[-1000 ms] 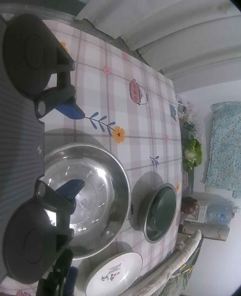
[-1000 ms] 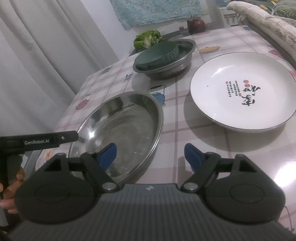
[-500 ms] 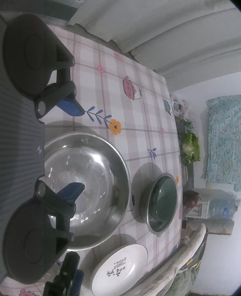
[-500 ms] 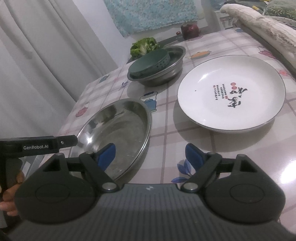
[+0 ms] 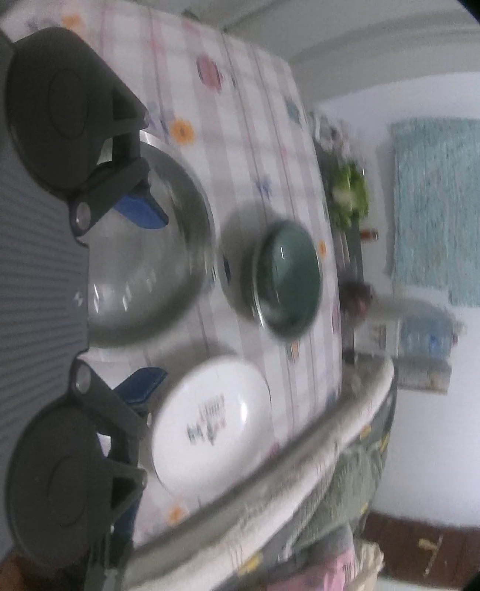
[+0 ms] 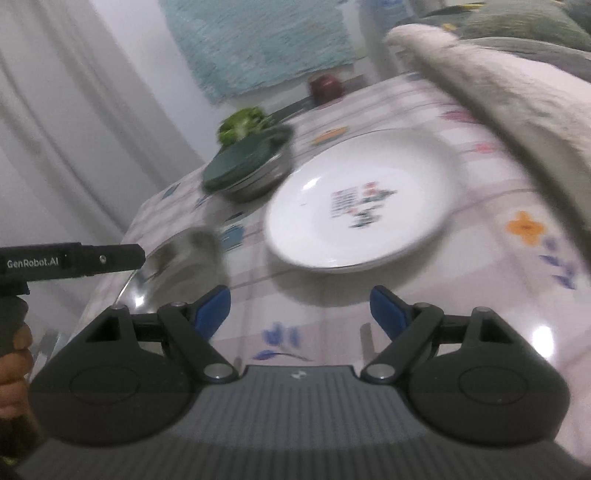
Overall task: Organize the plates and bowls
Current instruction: 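Withdraw both tools up from the steel basin, then move both tools to the rim of the white calligraphy plate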
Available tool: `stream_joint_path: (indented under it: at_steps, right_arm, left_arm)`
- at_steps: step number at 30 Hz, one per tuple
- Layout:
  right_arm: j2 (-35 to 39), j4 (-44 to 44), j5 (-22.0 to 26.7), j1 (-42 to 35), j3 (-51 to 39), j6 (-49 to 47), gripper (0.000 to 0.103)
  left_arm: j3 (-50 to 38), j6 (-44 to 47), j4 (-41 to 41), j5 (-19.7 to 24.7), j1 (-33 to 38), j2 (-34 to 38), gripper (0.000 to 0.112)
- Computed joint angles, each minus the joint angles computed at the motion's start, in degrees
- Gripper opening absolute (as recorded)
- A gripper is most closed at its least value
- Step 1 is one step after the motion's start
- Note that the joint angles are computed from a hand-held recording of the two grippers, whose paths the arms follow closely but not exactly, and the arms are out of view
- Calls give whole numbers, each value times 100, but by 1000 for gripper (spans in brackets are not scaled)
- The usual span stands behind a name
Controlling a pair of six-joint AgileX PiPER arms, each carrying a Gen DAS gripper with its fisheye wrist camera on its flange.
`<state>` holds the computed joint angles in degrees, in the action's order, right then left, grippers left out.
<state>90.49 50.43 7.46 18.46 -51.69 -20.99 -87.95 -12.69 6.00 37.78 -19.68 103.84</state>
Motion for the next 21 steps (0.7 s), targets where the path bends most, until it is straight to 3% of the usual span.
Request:
stream_joint_path:
  at_steps: [5, 10, 15, 21]
  right_arm:
    - [-444, 350, 18, -729, 455, -564, 83]
    - [-619, 1362, 168, -1551, 622, -1787, 83]
    - [-305, 1521, 548, -2090, 223, -2278, 83]
    - [417, 1502, 994, -2365, -654, -2584, 81]
  left_arm:
    - [-339, -240, 107, -164, -499, 401, 83]
    - [-656, -767, 230, -338, -807, 875, 81]
    - [-706, -903, 294, -603, -1024, 1078, 80]
    - [-985, -1533, 760, -354, -1135, 1357, 79]
